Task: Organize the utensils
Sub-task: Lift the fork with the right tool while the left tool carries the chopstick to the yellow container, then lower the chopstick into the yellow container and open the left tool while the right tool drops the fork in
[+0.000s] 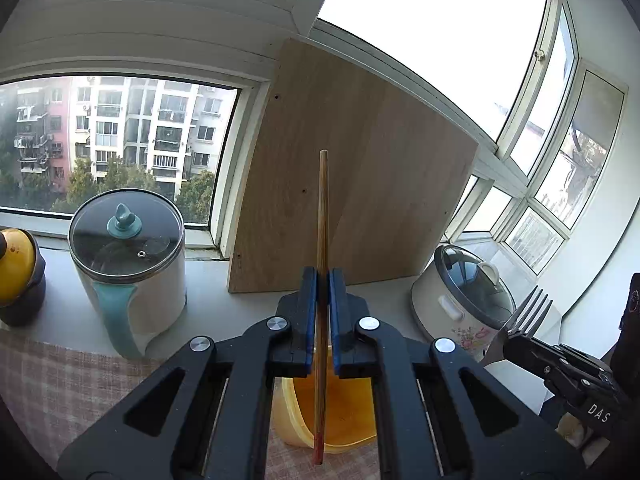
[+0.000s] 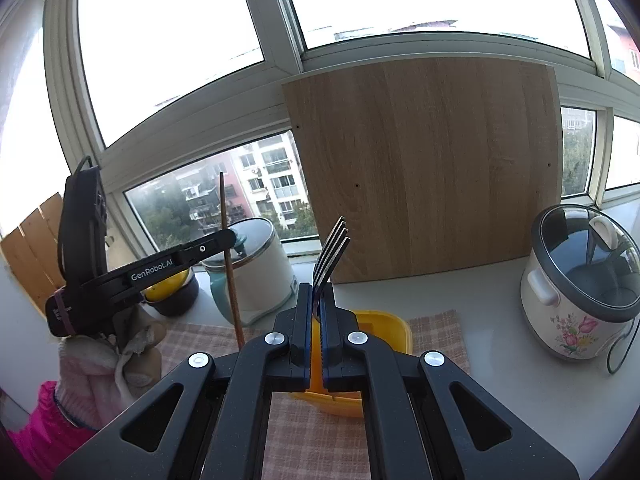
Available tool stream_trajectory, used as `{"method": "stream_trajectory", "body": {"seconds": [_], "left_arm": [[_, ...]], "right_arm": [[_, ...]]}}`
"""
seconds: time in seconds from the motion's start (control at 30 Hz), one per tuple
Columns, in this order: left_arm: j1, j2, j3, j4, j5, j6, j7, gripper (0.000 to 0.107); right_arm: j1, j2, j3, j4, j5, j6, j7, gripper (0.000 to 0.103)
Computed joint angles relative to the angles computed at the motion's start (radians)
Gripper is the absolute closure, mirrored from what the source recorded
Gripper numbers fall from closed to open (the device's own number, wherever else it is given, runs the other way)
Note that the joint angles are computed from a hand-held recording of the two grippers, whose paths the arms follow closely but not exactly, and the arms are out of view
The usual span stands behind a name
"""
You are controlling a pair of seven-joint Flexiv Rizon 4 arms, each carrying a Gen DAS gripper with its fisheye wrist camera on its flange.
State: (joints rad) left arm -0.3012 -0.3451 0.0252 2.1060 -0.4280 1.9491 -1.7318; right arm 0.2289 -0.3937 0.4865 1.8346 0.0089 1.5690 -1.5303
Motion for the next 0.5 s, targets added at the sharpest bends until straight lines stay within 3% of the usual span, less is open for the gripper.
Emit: {"method": "stream_trajectory", "body": {"seconds": [0.3,0.43,0.5], "left_arm": [[-0.133,-0.092,0.099,-0.100,-0.120,-0.003,0.104,0.103],[-0.154,-0.121,0.108,-0.116,-0.151,0.001,0.135,0.103],[-0.129,-0.123,0.080,-0.110,-0.137,0.001,0.133,0.103]], "right_arm": [[0.019,-0.033,-0.054,-0.036,-0.024,-0.011,0.026,0.101],[0.025,-0.058,-0.069,-0.046,-0.036,-0.032,0.034,0.101],[0.031,-0.072,-0.077,-0.053,-0.040,-0.046,0.040,0.101]]}}
